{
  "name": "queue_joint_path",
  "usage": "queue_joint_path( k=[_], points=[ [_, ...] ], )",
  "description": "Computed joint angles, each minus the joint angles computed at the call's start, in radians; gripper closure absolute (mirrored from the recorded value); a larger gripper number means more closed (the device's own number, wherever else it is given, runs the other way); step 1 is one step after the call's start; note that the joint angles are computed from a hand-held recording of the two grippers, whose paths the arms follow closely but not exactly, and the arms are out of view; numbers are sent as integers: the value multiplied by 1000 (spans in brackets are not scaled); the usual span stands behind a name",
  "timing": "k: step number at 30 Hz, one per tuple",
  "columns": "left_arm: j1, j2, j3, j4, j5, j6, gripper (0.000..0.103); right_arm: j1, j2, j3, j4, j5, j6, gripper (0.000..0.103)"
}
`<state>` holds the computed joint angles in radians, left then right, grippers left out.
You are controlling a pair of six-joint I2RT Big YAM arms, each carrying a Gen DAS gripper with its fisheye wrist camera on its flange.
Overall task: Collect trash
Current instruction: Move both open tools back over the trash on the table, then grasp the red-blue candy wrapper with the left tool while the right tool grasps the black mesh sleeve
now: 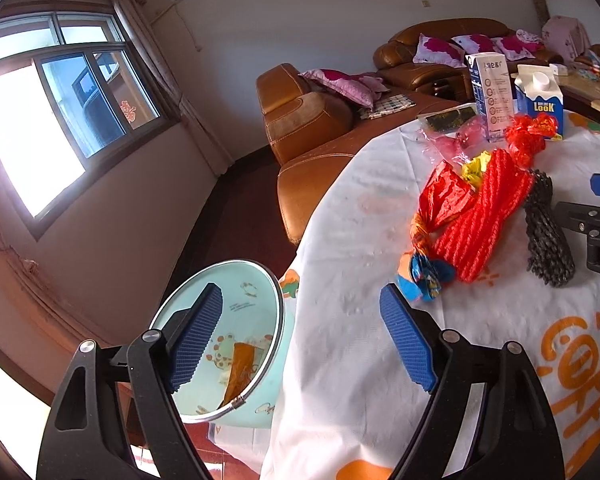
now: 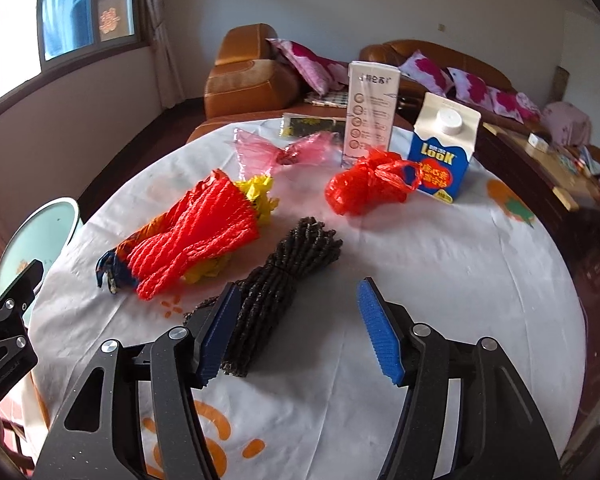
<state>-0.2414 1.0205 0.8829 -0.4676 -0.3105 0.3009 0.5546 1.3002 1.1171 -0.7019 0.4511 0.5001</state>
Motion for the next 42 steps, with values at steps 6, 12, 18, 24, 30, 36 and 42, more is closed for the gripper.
queue_joint_path(
  k=[6,12,18,24,30,36,42],
  points=[
    [28,21,22,-1,27,-11,23,-5,60,46,-42,-37,23,41],
    [33,54,39,-17,74,-34,23,-43,81,44,-35,-167,54,41],
    [5,113,76,-38,128,-50,23,-34,53,32,-27,-210,20,80],
    [-24,184,117,-64,148,-41,23,-34,-7,-14,-36,-174,13,86],
    [-24,247,162,-147,231,-58,57,-66,-86,-90,-4,-148,40,53],
    [-36,231,149,-162,254,-34,84,-72,-57,-82,-3,-202,48,53],
    [-2,168,131,-153,276,-50,84,-63,-80,-93,0,-225,50,86]
  ],
)
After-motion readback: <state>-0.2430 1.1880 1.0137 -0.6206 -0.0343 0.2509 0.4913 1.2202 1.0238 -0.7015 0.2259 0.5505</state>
